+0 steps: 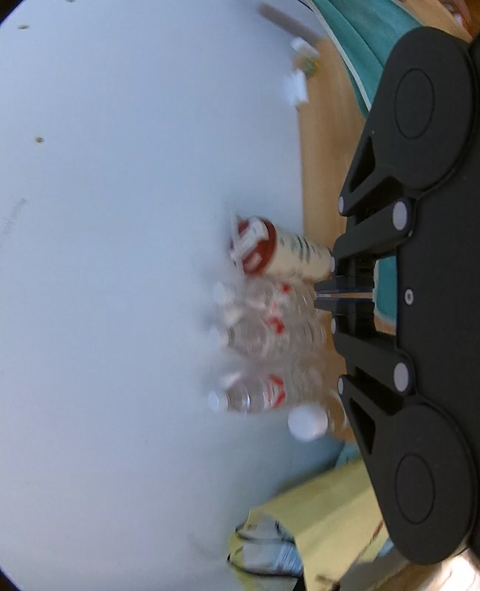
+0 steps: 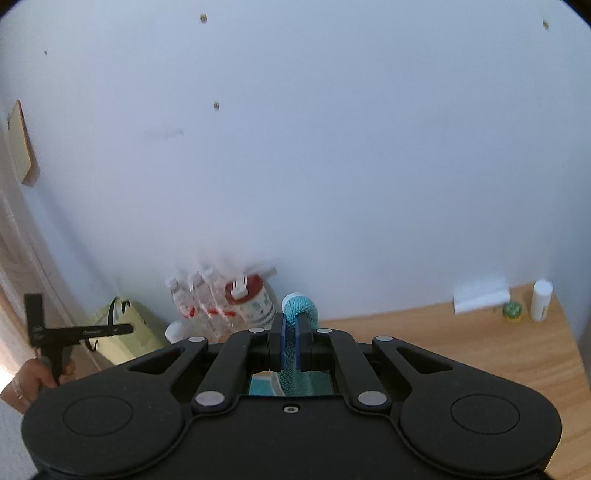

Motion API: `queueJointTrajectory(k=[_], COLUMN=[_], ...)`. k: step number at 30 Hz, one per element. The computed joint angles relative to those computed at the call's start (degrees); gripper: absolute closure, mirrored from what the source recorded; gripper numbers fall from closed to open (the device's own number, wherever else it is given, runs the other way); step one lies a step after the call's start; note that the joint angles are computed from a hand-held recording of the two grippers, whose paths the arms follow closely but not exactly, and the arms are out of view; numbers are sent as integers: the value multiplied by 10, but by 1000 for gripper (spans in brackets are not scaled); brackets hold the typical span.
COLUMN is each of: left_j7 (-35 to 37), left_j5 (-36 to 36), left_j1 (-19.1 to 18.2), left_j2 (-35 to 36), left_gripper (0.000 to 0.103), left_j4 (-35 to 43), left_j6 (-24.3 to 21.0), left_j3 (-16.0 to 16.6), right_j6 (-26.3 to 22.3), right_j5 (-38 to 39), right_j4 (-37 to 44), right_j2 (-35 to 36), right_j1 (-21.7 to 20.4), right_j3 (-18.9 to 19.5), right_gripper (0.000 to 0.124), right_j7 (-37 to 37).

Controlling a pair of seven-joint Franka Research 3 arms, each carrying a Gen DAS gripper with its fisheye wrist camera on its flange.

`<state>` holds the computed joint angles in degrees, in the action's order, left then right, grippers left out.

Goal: Fold towel
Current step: 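Raise both grippers high, shaking the towel out to hang open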

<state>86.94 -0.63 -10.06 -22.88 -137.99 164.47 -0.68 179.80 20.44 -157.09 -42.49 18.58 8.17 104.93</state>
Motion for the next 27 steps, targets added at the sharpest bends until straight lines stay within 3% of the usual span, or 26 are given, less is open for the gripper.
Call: queueJointTrajectory(k=[5,8,10,12,13,15,17,27], left_j7=[25,32,60,112,99,124,150,159], left_j5=[-40,-59,-95,-146,-132,-151,-185,-86], left_j1=[-23,-20,-28,-38,-24,-15,-8,64], left_j2=[30,66,91,114,120,146,170,318], left_gripper=[101,101,97,87,84,64,61,60], left_j4=[-4,1,0,6,6,14,21,135], left_j6=[-16,-29,-20,-30,-33,-34,-27,-18], left_j3=[19,12,18,28,16,8,2,-63], right_j6=[-18,-22,-27,-35,-39,-50,-60,-104], right_j5=[-1,3,7,9,10,15,13,3], right_j4=[4,4,3,3,2,2,2,3], right_j2=[18,32,38,42,43,45,46,58], right_j1=[4,10,12,15,16,21,7,-24], right_j3=[-15,-23,-27,-33,-36,-43,-30,-2], right_gripper=[119,119,119,119,119,119,119,119], right_j7=[-10,-15,-17,-22,-25,-29,-25,14])
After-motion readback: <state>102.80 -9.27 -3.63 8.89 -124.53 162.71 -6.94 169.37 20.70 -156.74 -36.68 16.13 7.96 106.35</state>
